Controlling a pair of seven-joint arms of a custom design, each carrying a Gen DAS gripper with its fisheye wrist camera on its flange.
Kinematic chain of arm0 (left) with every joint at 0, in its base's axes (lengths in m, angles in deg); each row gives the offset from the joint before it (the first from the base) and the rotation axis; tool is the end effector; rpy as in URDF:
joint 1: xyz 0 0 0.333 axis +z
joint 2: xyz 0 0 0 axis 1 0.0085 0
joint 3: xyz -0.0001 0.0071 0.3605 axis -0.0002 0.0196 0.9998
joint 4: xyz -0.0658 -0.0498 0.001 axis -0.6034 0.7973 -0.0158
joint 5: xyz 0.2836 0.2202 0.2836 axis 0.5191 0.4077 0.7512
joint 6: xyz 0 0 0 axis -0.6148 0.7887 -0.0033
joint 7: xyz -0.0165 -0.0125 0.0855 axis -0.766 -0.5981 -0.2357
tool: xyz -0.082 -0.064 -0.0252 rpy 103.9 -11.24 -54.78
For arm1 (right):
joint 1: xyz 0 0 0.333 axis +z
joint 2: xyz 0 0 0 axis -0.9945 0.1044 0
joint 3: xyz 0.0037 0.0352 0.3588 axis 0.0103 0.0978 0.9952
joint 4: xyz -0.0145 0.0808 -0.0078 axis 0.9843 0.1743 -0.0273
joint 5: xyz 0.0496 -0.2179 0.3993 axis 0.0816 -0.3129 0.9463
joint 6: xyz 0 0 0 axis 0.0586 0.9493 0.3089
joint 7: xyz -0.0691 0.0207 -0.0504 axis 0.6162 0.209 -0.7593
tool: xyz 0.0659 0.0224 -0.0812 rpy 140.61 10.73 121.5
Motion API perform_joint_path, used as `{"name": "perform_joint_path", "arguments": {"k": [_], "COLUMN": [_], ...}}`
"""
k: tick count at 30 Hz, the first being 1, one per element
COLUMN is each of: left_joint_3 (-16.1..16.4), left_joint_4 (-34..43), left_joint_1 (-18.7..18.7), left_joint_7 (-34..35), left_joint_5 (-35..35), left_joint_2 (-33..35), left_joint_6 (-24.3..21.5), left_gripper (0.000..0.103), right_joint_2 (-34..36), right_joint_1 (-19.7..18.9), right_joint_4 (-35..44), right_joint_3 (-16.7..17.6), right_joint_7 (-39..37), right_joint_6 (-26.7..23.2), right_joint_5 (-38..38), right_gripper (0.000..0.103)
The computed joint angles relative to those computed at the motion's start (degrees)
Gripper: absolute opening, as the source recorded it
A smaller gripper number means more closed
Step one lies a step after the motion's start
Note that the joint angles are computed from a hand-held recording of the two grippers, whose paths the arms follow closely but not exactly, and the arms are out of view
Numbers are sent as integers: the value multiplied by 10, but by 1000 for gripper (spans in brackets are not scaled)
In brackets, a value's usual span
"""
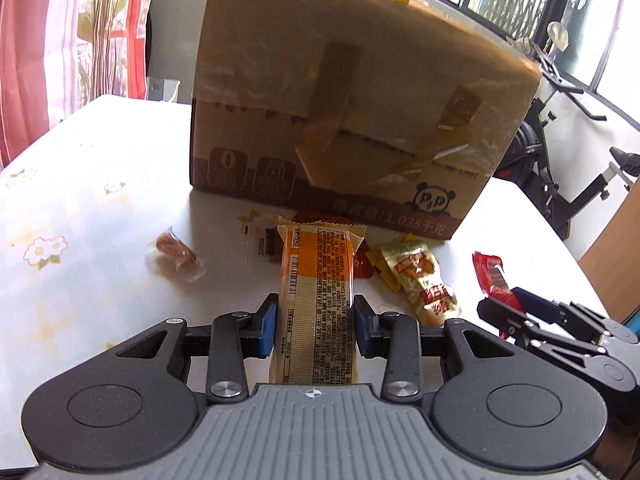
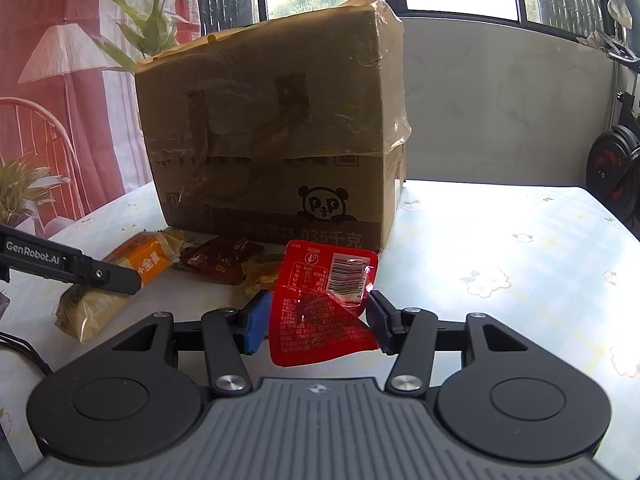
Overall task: Organize snacks
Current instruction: 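Grasp the orange-wrapped bar with the left tool while the right holds the red packet, then drop the orange bar in the box with left tool while right holds red packet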
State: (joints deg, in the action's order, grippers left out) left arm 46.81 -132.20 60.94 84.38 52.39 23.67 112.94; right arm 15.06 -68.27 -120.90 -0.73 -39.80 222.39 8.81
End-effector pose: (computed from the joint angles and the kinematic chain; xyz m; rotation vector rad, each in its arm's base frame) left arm 0.6441 -0.4546 0.4817 -1.9348 1.5539 -0.9263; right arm 0.6887 0.2850 0.4628 -1.7553 1.1085 -0.5300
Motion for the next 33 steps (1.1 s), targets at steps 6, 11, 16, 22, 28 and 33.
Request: {"name": "perform_joint_path", "arguments": {"k": [6, 11, 16, 22, 28, 33], "left_joint_3": [10, 13, 21, 38, 25, 39], "left_joint_4": [-8, 7, 58, 182, 365, 373], "left_joint_1": [-4, 4, 10, 16, 30, 25], "left_joint_7": [-13, -35, -35, -9, 156, 193], "left_joint_5": [64, 126, 188, 164, 43, -21], "left_joint_2": [-23, -32, -20, 45, 158, 165], "left_joint_6": [2, 28, 61, 107, 100, 82], "left_gripper": [40, 40, 40, 40, 40, 40], "right_joint_2": [-3, -11, -11, 15, 101, 173], "right_joint_1": [26, -17, -71, -18, 44, 91], "right_joint_4": [-15, -1, 62, 144, 282, 380], "right_joint_3": [-30, 19, 84, 22, -61, -140], "right_joint_7": [135, 130, -22, 29, 240, 394], "right_joint_6": [6, 20, 29, -1, -43, -86], "right_joint_5": [-127, -124, -1, -96, -294, -416], "right_gripper": [54, 54, 54, 54, 54, 54]}}
